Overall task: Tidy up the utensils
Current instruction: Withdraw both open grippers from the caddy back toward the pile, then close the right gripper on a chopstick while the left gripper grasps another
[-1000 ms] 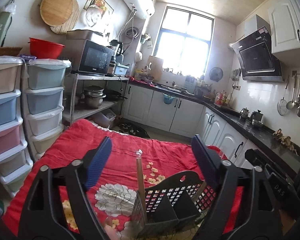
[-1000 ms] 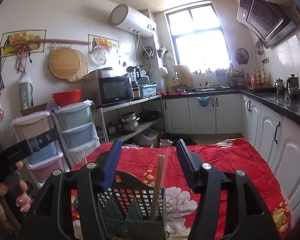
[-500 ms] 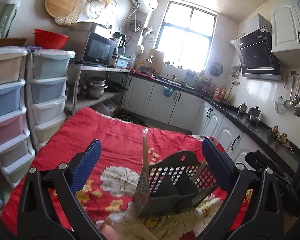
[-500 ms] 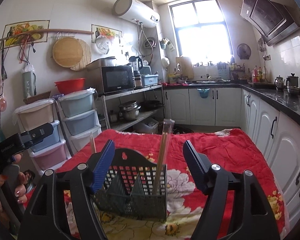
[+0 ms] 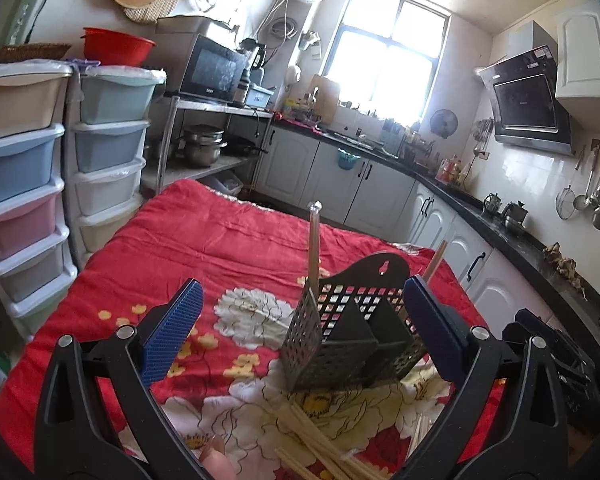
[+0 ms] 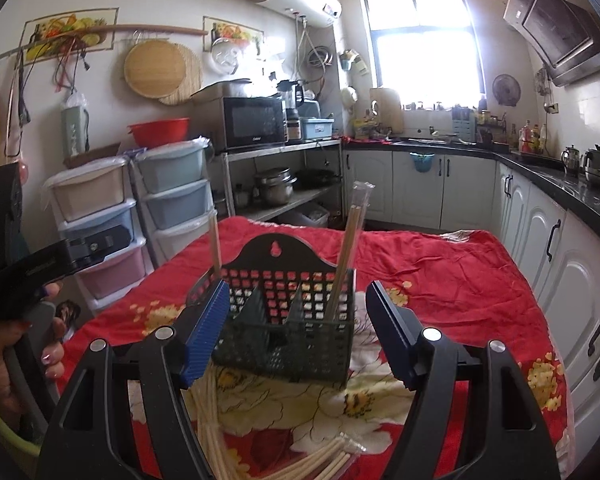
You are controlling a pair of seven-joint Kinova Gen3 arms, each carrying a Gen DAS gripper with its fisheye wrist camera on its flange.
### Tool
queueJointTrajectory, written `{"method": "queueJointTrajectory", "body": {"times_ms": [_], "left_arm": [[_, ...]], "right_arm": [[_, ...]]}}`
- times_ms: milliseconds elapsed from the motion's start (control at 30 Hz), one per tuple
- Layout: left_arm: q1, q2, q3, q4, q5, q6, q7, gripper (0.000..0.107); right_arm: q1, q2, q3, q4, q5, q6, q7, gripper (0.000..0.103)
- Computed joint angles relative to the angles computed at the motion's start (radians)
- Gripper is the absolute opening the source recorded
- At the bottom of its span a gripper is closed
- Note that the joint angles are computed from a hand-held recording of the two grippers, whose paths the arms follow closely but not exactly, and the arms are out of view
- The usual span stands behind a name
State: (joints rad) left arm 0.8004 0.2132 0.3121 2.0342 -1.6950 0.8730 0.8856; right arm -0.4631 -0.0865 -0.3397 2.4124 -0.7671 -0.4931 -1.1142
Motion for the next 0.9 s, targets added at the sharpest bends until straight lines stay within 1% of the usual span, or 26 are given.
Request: {"method": "queueJointTrajectory", "body": {"times_ms": [200,300,467,600,700,800,900], "left_arm": [[0.003,0.006,0.002,0.002,0.033,-0.011,-0.018,0.092],[0.003,0.008,-0.001,0.004,0.053,-0.030,-0.034,0.092],[0.003,0.015,-0.009,0.015,0.070,-0.066,-0.027,0.092],[-0.005,0.022,-0.015,0.028,0.084,-0.106,-0.019,0.092],[-0.006,0.025,-0.020,0.037,0.094,-0.124,-0.011,0.092],[-0.014,0.021,-0.024,0.045,0.102,-0.151,-0.009,0.092],[-0.036,0.017,-0.031,0.059,0.101,-0.209,0.005,0.092]], "right_arm": [[-0.004,0.000,-0.022,0.001,-0.046,0.038,0.060,0.068],[-0.003,0.003,-0.029,-0.008,-0.077,0.072,0.111,0.068],[-0.012,0.016,-0.035,-0.011,-0.092,0.117,0.174,0.068],[-0.034,0.039,-0.043,-0.021,-0.175,0.146,0.278,0.068],[-0.060,0.054,-0.029,-0.021,-0.207,0.169,0.314,0.068],[-0.082,0.066,-0.017,-0.031,-0.291,0.202,0.399,0.068],[-0.096,0.080,0.009,-0.043,-0.342,0.253,0.467,0.062]]}}
